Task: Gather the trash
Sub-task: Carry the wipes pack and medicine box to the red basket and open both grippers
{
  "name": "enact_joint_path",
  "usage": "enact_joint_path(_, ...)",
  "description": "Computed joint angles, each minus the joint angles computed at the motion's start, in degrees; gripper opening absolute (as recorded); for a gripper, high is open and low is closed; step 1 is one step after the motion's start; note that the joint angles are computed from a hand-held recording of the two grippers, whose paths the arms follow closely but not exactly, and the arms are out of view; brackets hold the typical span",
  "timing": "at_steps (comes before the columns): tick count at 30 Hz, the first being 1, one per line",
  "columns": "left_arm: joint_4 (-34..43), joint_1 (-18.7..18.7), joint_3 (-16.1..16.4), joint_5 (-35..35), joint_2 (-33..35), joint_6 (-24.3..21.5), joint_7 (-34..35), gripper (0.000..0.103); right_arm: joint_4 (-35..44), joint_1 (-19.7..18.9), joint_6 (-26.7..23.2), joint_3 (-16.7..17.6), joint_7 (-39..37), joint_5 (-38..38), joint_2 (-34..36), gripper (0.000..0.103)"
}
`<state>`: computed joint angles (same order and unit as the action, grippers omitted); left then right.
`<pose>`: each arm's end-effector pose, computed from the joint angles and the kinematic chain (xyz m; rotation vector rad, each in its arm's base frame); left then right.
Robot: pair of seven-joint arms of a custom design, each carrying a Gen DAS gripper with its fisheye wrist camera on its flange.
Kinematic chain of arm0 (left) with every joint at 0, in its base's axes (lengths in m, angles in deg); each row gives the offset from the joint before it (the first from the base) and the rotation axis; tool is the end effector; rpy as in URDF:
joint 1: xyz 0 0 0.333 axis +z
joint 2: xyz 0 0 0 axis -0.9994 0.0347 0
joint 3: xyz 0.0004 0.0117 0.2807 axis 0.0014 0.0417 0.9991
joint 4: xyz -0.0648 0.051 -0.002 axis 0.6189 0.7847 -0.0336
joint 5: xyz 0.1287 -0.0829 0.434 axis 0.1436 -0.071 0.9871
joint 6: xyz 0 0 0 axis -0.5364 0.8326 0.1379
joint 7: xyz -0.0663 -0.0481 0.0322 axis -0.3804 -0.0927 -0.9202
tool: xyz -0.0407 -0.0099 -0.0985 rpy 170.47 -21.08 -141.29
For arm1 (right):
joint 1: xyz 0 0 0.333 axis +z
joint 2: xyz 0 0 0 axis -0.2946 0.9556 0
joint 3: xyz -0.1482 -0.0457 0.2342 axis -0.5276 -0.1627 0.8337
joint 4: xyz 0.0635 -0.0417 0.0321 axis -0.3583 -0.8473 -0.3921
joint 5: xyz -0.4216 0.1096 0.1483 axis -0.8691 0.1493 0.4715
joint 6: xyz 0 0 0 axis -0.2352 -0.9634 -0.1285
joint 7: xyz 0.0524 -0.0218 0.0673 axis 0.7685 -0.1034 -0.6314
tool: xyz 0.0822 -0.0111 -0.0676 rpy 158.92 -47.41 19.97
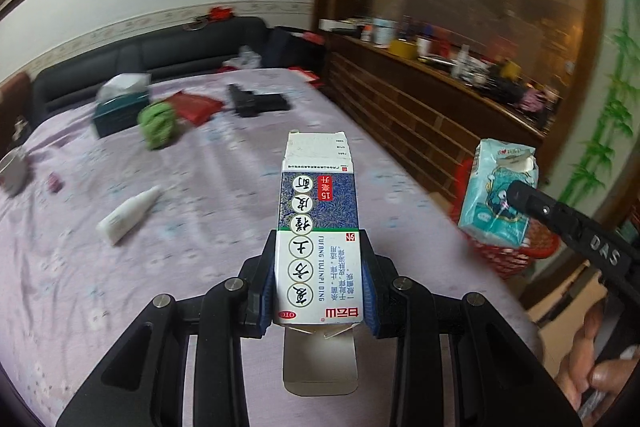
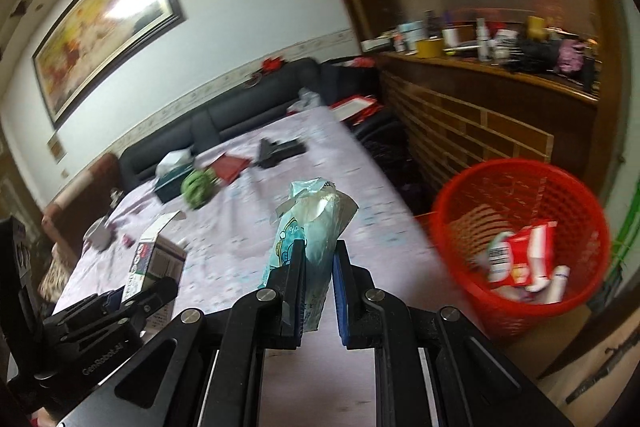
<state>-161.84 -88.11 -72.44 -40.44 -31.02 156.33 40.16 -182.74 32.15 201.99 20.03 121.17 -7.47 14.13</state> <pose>0.4622 -0.1925 0.4161 -1.7491 1.6784 -0.9122 0.4876 0.1970 0.4091 -1.5784 1.4253 -0.4203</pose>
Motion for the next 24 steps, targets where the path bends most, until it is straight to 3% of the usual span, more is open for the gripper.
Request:
enact_joint_path(5, 6.53, -7.06, 3.88, -3.84, 6.94, 1.43, 6.70, 0.033, -2.20, -9.14, -0.57, 3.77, -0.45, 2.39, -3.03, 0.013)
enact_joint_path(8, 12.02, -14.65, 8.70, -10.27, 12.96, 1.88, 14.93, 0.033, -2.68, -13.53, -0.75, 5.04, -1.20, 4.09, -3.81, 0.013)
enact_joint_path(10, 15.79, -20.19, 12.12, -17.52, 16.95, 1.82, 22.59, 0.033, -2.49, -14.98, -1.12, 4.09, -1.70, 4.97, -3.92, 0.013)
enact_joint_path(13, 22.87, -26.39, 15.02, -30.76, 23.47, 0.32, 35.41, 0.033, -1.73, -13.76, -1.95, 0.22, -3.17, 5.96, -4.07, 0.013)
enact_joint_path(15, 27.23, -26.00, 13.48, -32.59, 27.33, -0.92, 37.26, 0.033, -0.46, -14.01, -2.77, -0.95, -4.11, 7.14, -2.86, 0.013)
enact_joint_path(18, 33.34, -24.26, 10.57, -34.86, 32.81, -3.25, 39.33, 0.033, 1.59, -9.05, -4.03, -7.40, -6.61, 9.17, -1.68, 0.014)
enact_joint_path(20, 36.38, -23.32, 9.46, -33.27, 35.55, -5.03, 37.99, 0.035, 3.10, -7.59, -4.99, -9.14, -7.95, 10.66, -0.21, 0.016)
enact_joint_path(22, 38.69, -22.36, 8.61, -31.59, 37.56, -7.57, 35.69, 0.063, 5.06, -5.63, -7.18, -11.42, -10.02, 11.90, 1.42, 0.017)
enact_joint_path(24, 37.20, -19.95, 6.49, -34.05, 37.10, -6.04, 37.12, 0.063, 6.59, -5.10, -9.77, -12.23, -11.55, 13.50, 2.69, 0.038)
